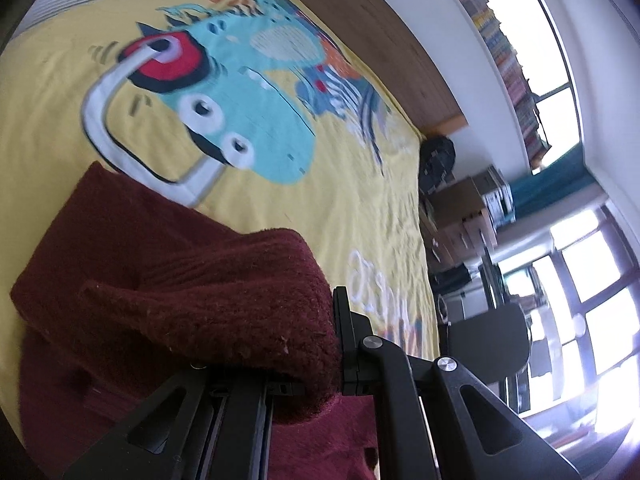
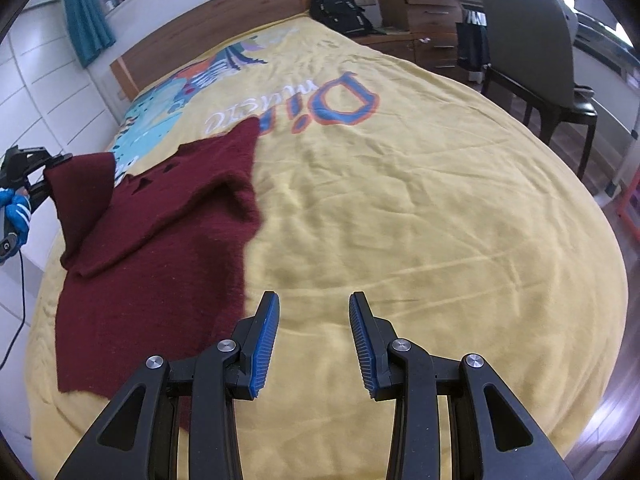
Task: Fold small clothes
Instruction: 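Lift the cuff with the left gripper and carry it toward the sweater body, then lower the sleeve onto the sweater body and open the left gripper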
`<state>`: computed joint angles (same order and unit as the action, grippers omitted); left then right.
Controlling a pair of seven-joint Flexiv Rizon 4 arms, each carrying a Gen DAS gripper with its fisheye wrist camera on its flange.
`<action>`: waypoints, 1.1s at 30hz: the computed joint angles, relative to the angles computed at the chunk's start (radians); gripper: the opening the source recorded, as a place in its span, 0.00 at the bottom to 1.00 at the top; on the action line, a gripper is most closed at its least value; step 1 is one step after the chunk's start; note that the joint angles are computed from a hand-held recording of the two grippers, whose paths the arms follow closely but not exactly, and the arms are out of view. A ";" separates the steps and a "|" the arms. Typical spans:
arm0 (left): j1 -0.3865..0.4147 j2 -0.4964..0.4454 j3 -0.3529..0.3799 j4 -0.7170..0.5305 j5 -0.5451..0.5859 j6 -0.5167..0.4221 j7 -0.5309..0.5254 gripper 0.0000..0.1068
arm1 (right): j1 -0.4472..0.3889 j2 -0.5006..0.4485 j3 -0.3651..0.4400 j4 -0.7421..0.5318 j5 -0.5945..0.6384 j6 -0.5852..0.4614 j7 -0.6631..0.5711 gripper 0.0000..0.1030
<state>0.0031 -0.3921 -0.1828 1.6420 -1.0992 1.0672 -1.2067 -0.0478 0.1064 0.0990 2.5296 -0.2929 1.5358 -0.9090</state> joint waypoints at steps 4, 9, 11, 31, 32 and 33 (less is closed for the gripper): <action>-0.030 -0.007 -0.012 0.000 0.033 -0.007 -0.012 0.05 | -0.011 0.009 -0.005 0.014 0.008 0.006 -0.002 0.37; -0.076 -0.018 -0.012 0.010 0.134 -0.025 -0.038 0.05 | -0.014 0.009 -0.009 0.021 0.028 0.009 -0.009 0.37; -0.088 -0.020 -0.010 0.020 0.177 -0.034 -0.044 0.05 | -0.010 0.007 -0.011 0.023 0.040 0.011 -0.017 0.37; -0.101 0.086 0.014 0.252 0.283 -0.071 0.100 0.32 | 0.006 -0.019 -0.010 0.005 0.051 0.018 -0.033 0.37; -0.099 0.089 0.015 0.256 0.258 -0.067 0.103 0.37 | 0.008 -0.021 -0.012 0.002 0.052 0.017 -0.035 0.37; -0.094 0.094 0.013 0.263 0.218 -0.067 0.113 0.37 | 0.009 -0.023 -0.012 0.000 0.052 0.015 -0.036 0.37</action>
<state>-0.0907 -0.2977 -0.1698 1.9052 -0.8816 1.0001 -1.0936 -0.0392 0.0839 0.0870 2.5293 -0.2412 1.5510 -0.9453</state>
